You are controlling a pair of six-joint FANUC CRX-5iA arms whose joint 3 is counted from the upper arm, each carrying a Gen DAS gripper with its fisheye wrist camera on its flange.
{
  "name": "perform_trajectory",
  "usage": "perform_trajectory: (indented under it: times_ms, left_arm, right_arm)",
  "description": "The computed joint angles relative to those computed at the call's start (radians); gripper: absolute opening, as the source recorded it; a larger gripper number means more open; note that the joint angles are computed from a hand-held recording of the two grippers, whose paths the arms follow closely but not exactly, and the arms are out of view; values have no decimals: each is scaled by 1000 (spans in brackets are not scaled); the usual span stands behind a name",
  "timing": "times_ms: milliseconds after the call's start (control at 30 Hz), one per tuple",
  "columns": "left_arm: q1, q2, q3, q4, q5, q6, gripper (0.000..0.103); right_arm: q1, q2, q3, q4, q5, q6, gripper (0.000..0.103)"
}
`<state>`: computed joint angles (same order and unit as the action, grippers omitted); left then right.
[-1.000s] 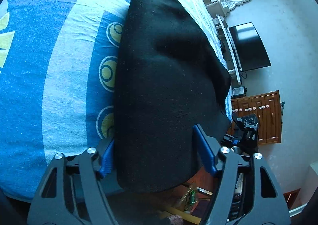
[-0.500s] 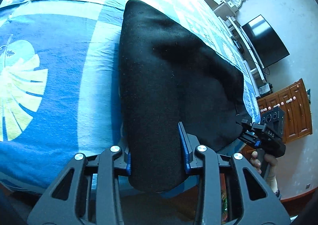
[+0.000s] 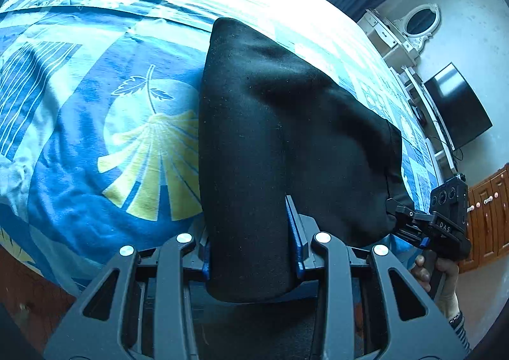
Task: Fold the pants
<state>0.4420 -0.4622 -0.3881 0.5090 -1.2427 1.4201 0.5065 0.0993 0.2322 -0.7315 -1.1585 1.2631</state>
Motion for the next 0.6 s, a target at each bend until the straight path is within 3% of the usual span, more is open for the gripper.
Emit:
perform_trajectory:
  times_ms: [600]
  left_arm:
    - [50, -42, -83, 67, 32, -65, 37]
  right_arm:
    - [15, -22, -20, 27, 19, -52, 49]
